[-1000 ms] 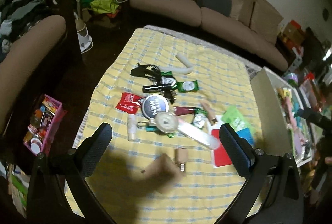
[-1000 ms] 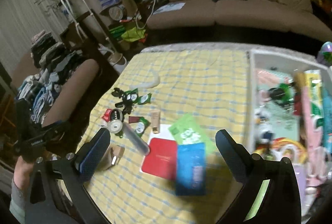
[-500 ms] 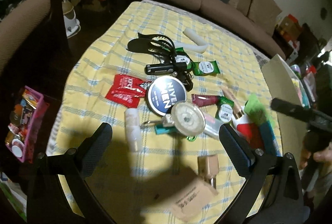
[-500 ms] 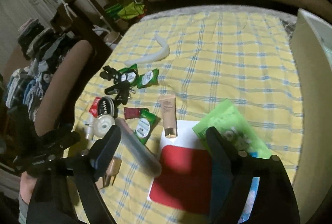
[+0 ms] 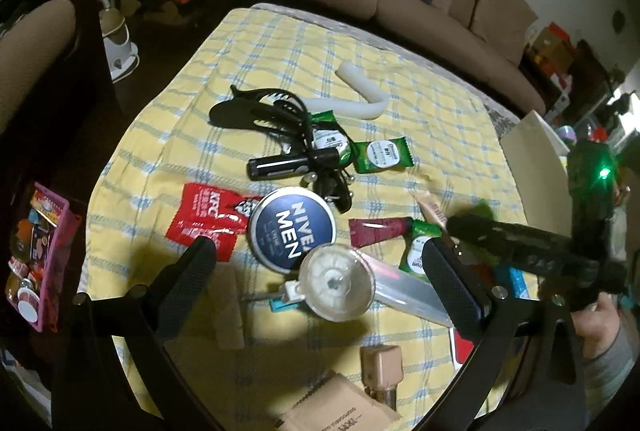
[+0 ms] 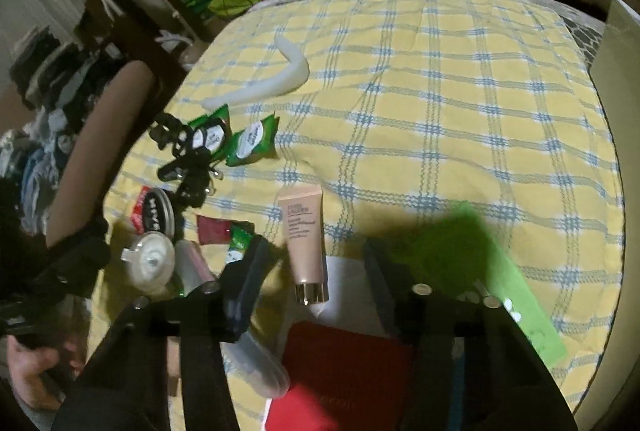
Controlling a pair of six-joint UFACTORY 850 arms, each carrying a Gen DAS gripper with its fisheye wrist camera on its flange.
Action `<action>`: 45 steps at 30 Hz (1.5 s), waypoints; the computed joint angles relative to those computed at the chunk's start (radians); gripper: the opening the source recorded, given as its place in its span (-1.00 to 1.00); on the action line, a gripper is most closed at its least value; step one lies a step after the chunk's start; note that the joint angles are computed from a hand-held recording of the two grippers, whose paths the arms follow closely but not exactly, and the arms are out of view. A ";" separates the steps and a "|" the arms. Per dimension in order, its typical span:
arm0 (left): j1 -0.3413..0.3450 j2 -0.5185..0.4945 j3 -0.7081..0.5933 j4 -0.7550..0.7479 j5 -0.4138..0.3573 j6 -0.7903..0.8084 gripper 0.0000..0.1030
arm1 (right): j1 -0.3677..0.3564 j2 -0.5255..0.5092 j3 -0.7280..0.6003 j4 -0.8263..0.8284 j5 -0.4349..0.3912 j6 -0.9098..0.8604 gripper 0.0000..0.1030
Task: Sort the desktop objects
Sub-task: 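Grasp the beige cosmetic tube with the right tool while the left grasps a green packet, then drop the beige tube and green packet into the white box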
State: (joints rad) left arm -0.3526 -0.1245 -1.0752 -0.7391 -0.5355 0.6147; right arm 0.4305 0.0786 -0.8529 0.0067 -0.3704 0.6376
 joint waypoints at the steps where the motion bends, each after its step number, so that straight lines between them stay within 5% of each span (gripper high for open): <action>1: -0.002 -0.003 -0.004 -0.005 0.000 0.004 1.00 | 0.004 -0.010 -0.006 -0.010 -0.006 -0.001 -0.09; 3: -0.007 -0.013 -0.016 -0.012 -0.007 0.018 1.00 | 0.017 -0.035 -0.020 -0.044 -0.017 0.003 -0.24; 5: -0.016 -0.020 -0.024 -0.026 -0.021 0.065 1.00 | 0.049 -0.060 -0.040 -0.179 -0.050 0.070 -0.63; 12: -0.129 -0.040 -0.054 0.116 -0.023 0.124 1.00 | 0.034 -0.002 -0.016 -0.175 -0.051 0.056 -0.63; 18: -0.259 -0.103 -0.090 0.444 0.021 -0.112 0.99 | -0.008 0.100 0.010 -0.138 -0.072 0.049 -0.63; 22: -0.285 -0.155 -0.110 0.563 -0.002 -0.231 0.83 | -0.035 0.175 0.036 -0.053 -0.087 -0.017 -0.63; 24: -0.279 -0.152 -0.101 0.524 0.028 -0.207 0.73 | -0.042 0.205 0.045 -0.030 -0.103 -0.042 -0.63; 25: -0.275 -0.147 -0.098 0.525 0.043 -0.224 0.33 | -0.046 0.214 0.049 -0.015 -0.106 -0.057 -0.63; 26: -0.268 -0.142 -0.096 0.499 0.056 -0.213 -0.37 | -0.051 0.228 0.054 0.002 -0.108 -0.071 -0.63; 27: -0.253 -0.138 -0.103 0.432 0.040 -0.178 -0.49 | -0.058 0.249 0.062 0.023 -0.111 -0.088 -0.63; 36: -0.203 -0.079 -0.103 0.169 -0.049 -0.071 -0.50 | -0.128 0.405 0.084 0.054 -0.186 -0.145 -0.63; 42: -0.280 -0.039 -0.182 0.212 -0.084 -0.161 -0.50 | -0.219 0.507 0.075 0.111 -0.263 -0.245 -0.63; 45: -0.345 -0.069 -0.273 0.206 -0.116 -0.196 -0.50 | -0.328 0.550 0.059 0.158 -0.320 -0.340 -0.63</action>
State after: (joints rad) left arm -0.6973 -0.1932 -1.3482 -0.5326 -0.6518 0.4187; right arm 0.1026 0.6284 -0.7944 0.1650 -0.6902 0.2980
